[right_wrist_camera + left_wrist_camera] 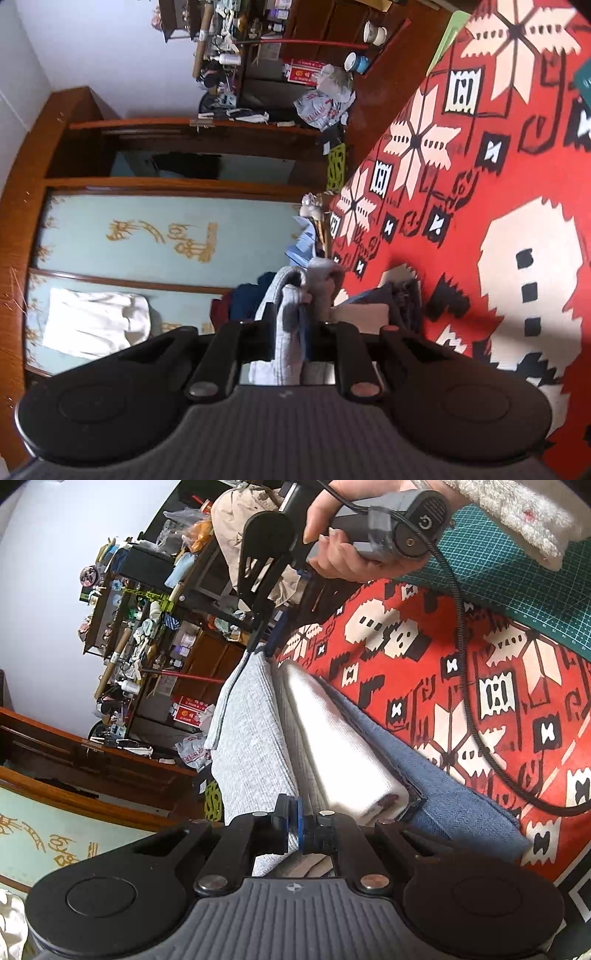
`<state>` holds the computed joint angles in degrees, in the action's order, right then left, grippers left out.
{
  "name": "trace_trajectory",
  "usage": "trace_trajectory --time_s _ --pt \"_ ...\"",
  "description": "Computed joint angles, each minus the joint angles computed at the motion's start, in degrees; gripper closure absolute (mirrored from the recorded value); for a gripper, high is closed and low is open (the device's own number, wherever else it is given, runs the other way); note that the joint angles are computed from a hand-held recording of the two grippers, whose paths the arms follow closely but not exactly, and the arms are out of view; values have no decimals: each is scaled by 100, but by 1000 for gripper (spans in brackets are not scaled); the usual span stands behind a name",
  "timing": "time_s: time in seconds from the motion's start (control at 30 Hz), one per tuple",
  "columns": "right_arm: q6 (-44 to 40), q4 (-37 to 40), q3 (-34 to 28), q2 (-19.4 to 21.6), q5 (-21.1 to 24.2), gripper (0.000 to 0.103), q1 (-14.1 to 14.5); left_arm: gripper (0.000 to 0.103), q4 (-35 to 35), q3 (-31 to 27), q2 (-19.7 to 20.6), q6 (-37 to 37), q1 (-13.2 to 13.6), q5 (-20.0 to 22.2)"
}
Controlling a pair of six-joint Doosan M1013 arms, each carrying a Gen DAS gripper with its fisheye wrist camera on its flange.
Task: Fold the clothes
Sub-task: 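Lower the grey bundle onto the folded clothes stack with both grippers, then open both grippers and release the grey bundle on the stack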
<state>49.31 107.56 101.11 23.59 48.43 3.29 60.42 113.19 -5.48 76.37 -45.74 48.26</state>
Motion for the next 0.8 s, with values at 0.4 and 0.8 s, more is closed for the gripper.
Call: trace_trajectory --time_s 0.4,0.8 --pt "156 -1175 -89 -239 -503 95 -154 90 0 110 -176 -389 -56 82" --pt "444 -4185 -797 -737 227 87 -57 84 68 395 -471 -1483 609 -103"
